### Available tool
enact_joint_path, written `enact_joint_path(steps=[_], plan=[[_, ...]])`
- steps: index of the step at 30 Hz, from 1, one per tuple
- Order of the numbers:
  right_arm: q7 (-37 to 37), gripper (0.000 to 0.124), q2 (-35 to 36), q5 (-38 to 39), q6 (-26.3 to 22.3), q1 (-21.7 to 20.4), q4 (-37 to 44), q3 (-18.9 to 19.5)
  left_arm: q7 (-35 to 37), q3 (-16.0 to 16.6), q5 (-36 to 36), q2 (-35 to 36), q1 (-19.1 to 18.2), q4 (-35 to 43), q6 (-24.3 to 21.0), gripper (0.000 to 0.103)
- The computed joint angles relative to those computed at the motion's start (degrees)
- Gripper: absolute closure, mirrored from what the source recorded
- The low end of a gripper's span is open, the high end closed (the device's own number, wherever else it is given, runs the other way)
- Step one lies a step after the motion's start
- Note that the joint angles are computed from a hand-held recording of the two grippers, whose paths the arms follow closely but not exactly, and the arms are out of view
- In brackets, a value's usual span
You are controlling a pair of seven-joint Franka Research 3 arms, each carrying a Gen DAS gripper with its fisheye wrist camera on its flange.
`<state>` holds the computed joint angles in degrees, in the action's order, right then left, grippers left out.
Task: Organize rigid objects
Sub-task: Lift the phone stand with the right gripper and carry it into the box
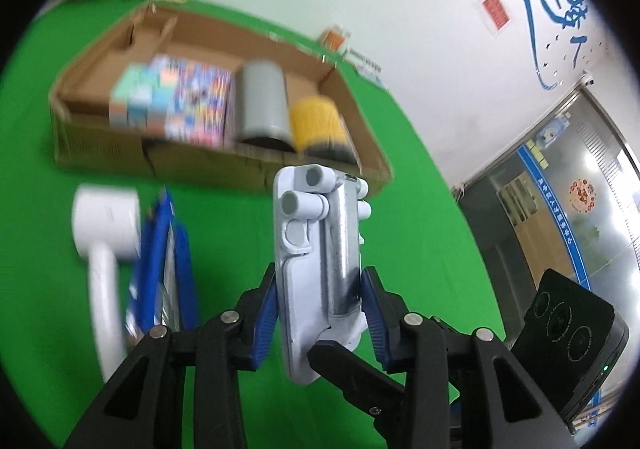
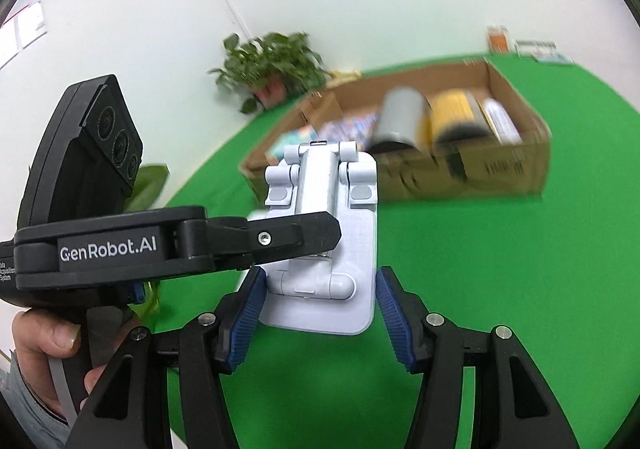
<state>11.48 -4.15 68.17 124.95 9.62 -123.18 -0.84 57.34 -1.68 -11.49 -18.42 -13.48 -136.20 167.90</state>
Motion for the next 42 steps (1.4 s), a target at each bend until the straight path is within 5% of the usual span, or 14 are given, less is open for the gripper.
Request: enact_joint_path(steps=[7,16,27,33,42], plan=[[4.0,0.070,3.8,1.5,2.9,2.8,8.9,2.7,10.2,5.4,-4.6,3.1,-0.2,7.2,-2.8,0.065],[21.4,0.070,20.1,-12.4,3.7,5.3,31.6,7.1,24.7,7.9,-19.5,14.1,4.6,20.8,-13.7,0.065],[43.7,0.070,42.4,-28.2,-7.0,5.4,60.8,10.9,22.3,2.5,-16.3,24.0,13.7,32.1,-26.3,0.065],[44.9,0.070,44.8,-30.7,-6.8,5.6,63.4,12.2,21.3,-1.3,-14.5,24.7,17.9,33.3,-28.2,0.064],[42.4,0.068,40.5,-28.7,-5.3,3.7,56.5,13.0,23.3,-3.9,-14.6,25.1,21.1,34.2,-29.7,0.056]])
